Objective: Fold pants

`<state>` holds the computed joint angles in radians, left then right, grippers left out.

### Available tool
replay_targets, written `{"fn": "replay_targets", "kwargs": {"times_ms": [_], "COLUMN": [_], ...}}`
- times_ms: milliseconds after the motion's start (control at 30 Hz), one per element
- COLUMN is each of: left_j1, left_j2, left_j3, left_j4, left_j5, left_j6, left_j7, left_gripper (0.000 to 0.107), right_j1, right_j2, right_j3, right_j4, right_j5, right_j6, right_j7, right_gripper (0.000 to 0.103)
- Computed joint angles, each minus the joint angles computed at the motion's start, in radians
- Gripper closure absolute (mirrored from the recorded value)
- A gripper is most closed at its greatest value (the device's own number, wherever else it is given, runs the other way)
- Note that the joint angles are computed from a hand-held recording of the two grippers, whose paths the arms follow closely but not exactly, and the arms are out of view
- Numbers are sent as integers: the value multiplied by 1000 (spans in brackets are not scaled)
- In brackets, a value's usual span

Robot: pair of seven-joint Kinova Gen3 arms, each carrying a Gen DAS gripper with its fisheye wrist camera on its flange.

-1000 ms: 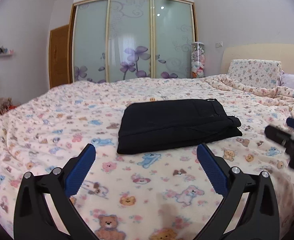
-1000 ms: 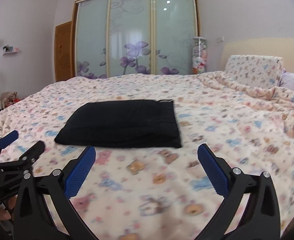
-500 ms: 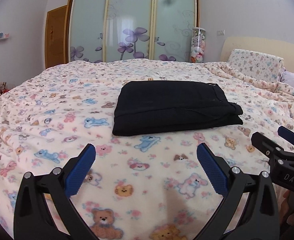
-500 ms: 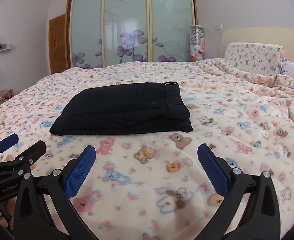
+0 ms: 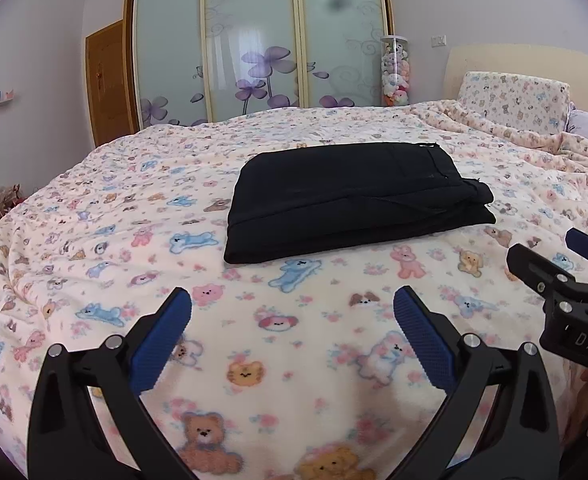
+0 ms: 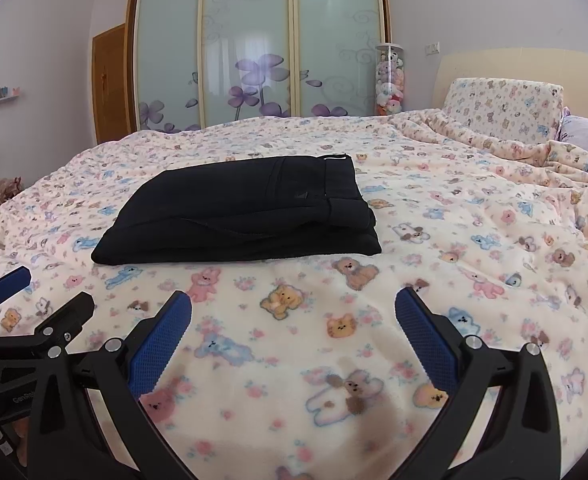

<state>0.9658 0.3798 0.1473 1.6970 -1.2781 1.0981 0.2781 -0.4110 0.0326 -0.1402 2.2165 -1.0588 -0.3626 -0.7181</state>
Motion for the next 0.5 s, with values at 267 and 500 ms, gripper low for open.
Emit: {"fn": "replay_targets", "kwargs": {"times_ms": [267, 500], "left_j1": [-12, -13], "left_j2": [-11, -10], "left_j3": [3, 2], "left_j4": [10, 11], "left_j5": [9, 9], "left_j6": [-16, -14], "left_j7": [12, 10], "left_gripper": [6, 6], "right_j1": [5, 4], "right_j2": [3, 6], "right_j3": [9, 13], "right_j4": [-3, -10], "right_j5": [2, -19], "right_j6": [21, 32], "right_j7": [-11, 11], "right_gripper": [1, 1]}}
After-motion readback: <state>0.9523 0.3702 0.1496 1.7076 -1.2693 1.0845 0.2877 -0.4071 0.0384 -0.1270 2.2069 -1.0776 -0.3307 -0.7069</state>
